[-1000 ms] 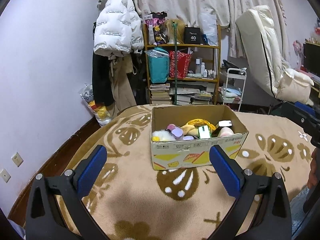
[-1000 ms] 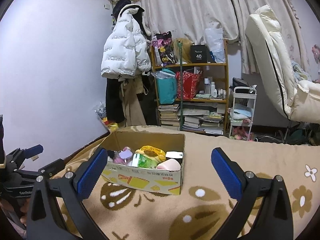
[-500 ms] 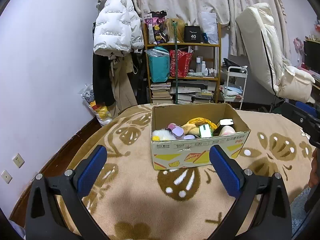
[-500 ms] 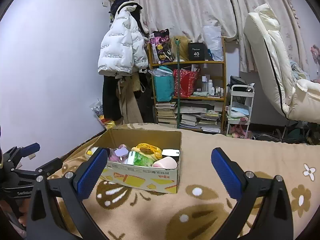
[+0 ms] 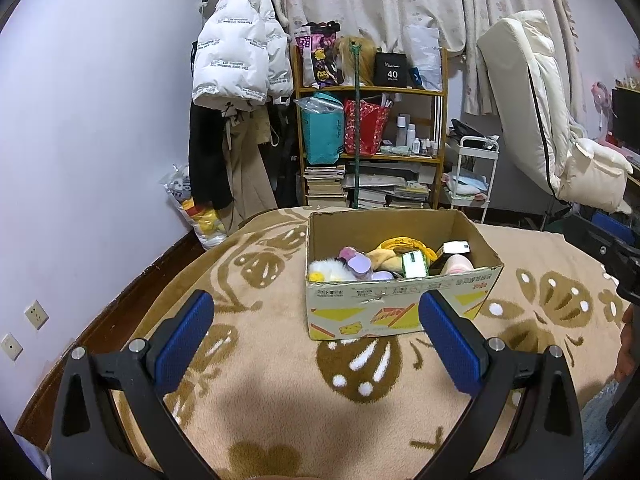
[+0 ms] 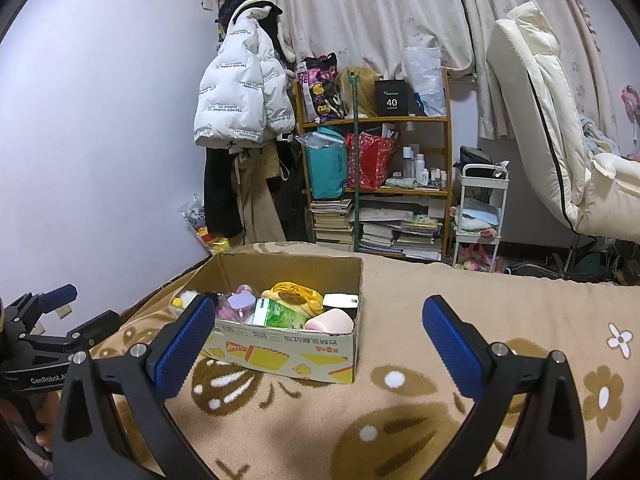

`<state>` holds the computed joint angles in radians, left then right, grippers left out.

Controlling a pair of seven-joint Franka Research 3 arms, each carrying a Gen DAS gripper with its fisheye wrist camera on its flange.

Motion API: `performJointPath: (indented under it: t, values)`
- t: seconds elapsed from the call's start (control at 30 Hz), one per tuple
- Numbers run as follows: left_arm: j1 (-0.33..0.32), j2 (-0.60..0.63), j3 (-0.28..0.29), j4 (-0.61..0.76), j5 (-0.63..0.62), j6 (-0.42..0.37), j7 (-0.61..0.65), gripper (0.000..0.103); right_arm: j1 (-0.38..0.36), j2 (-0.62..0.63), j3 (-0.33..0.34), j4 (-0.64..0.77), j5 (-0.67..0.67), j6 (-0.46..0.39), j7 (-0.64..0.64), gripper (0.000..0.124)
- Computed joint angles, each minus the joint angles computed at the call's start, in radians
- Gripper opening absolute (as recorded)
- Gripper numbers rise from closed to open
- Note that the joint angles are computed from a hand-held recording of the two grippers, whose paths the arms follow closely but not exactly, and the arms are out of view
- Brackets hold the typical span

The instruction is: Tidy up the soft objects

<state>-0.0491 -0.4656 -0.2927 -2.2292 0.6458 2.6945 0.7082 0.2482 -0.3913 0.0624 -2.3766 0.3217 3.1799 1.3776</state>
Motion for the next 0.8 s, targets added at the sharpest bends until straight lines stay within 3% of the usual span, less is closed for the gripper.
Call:
performJointPath:
  t: [0.8]
  values:
    - [0.019,-0.015,-0.021,0.000,0.051,-0.008,-0.057,0.101,-0.001,0.003,-0.004,0.005,0.001,-0.006,-0.001,0.103]
